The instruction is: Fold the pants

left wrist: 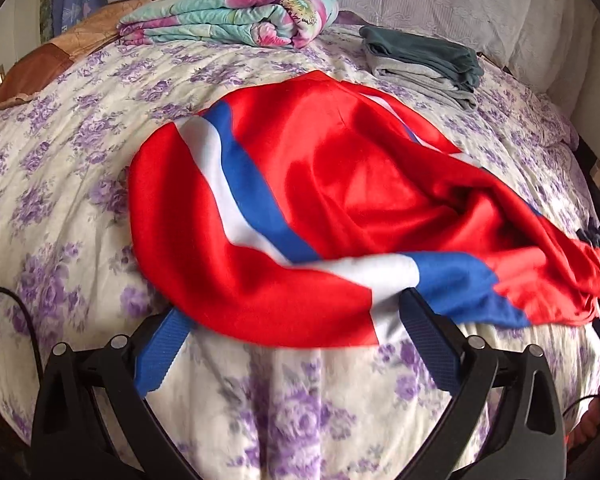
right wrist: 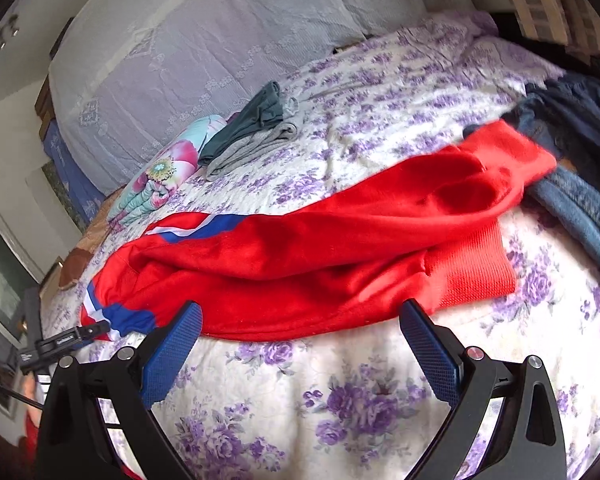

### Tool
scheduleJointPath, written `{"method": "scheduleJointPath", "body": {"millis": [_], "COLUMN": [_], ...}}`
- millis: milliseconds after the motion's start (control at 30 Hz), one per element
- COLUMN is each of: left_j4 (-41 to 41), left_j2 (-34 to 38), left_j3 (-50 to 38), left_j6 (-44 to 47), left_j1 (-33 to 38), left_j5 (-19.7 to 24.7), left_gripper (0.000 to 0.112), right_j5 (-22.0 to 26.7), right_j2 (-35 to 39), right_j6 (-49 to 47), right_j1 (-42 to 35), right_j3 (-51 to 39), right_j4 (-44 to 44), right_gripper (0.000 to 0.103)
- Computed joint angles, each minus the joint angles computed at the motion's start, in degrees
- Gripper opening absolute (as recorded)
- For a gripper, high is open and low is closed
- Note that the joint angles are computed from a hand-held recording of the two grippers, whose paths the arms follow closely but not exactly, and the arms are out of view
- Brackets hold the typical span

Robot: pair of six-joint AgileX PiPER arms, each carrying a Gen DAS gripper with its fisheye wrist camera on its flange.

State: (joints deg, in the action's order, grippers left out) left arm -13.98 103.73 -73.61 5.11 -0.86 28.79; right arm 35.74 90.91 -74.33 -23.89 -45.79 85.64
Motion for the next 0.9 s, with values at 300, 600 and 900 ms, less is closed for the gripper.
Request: {"method": "scheduleJointPath", "body": {"millis": [300, 600, 900], "left_j4": [-2.3, -11.2, -16.7], "left_j2": [15.2, 12.2, 14.2], "left_j3": [-24.9, -20.7, -23.3], "left_j6": [-4.9, 4.0, 6.7], "left_j1": [1.4, 5.6, 6.0], "left_j5": [9.7, 11.0, 13.4], "left_gripper": [0.098, 0.066, 0.097], "right_j5": [3.6, 11.5, 4.2], "right_j2": [11.7, 14.1, 16.2], "right_j6": [11.0, 18.1, 17.7], "right_j1": [0.5, -5.6, -3.8], "right_j3": [-13.7, -19.5, -20.9], "right_j4": [-3.7, -9.6, -10.5], "right_gripper": [0.1, 0.099, 0.1]}}
